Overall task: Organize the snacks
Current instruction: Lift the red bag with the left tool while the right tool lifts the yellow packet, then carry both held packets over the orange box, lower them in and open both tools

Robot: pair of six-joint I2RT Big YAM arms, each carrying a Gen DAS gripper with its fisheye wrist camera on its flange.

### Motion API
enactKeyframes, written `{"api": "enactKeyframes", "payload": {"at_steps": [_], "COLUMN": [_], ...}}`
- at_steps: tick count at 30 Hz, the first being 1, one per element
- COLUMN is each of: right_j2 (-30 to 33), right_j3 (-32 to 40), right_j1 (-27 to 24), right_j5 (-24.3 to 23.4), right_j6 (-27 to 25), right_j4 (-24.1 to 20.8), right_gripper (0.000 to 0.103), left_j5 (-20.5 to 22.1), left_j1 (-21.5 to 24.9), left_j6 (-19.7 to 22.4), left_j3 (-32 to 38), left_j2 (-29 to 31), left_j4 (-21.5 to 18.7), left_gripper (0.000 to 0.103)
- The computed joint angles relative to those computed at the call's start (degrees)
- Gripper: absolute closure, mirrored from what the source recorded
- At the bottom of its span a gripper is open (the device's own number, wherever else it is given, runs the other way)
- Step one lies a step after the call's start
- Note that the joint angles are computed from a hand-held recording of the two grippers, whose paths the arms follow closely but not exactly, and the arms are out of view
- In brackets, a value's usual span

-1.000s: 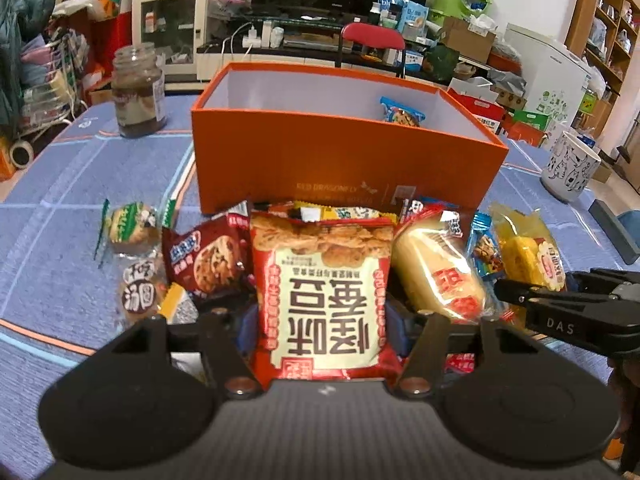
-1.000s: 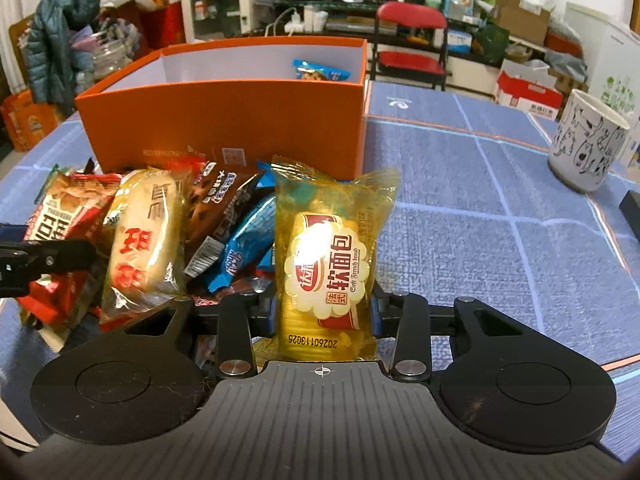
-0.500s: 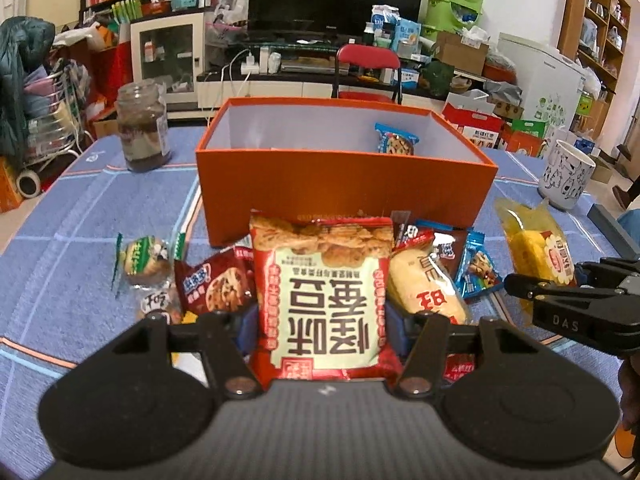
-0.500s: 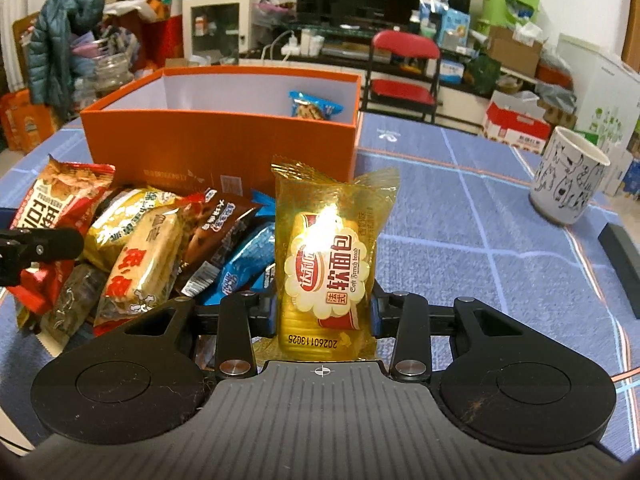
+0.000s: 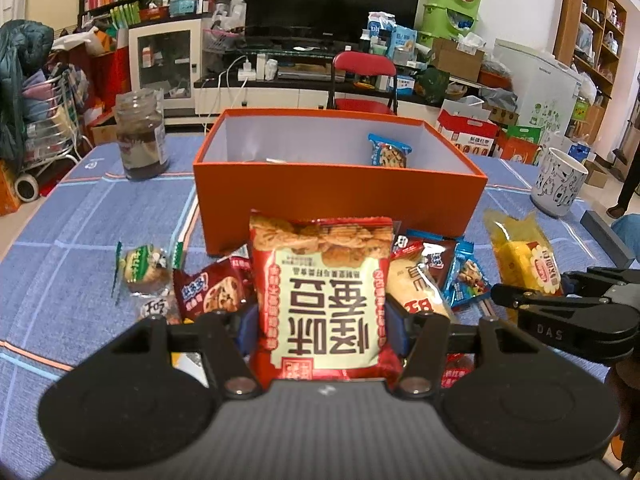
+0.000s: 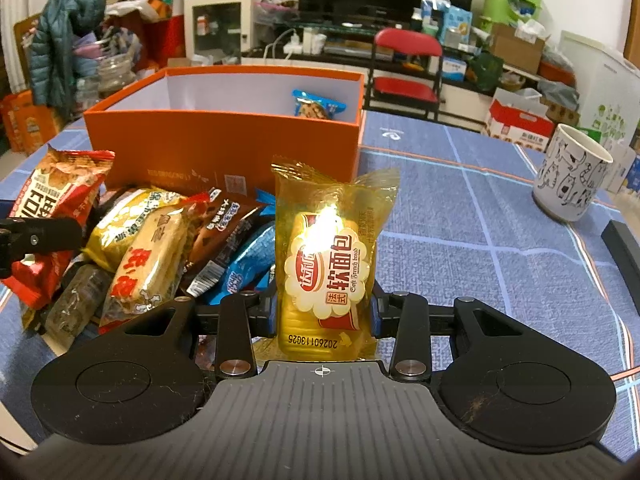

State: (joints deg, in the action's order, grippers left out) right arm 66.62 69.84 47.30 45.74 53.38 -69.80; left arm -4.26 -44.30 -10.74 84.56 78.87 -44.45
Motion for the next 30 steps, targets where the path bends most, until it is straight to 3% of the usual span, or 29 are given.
{"api": "enactKeyframes", "payload": {"at_steps": [18,30], "right_j2": [0.0,-1.7], "right_j3": [2.0,4.1], "right_j1": [0.7,1.3], "right_j5": [1.2,3.7], "right_j6": [1.0,1.7], "right_j4": [0.1,-1.3], "right_gripper": [0.081,0.081], "left_j5": [-1.7,-1.9], "left_j1": [0.9,1.7], "left_j6": [-2.0,-1.7], "left_j3": [2.8,6.8], "left_j2": [-0.5,1.3], "left_j4": [1.3,-0.4], "left_gripper": [0.044,0.044]}}
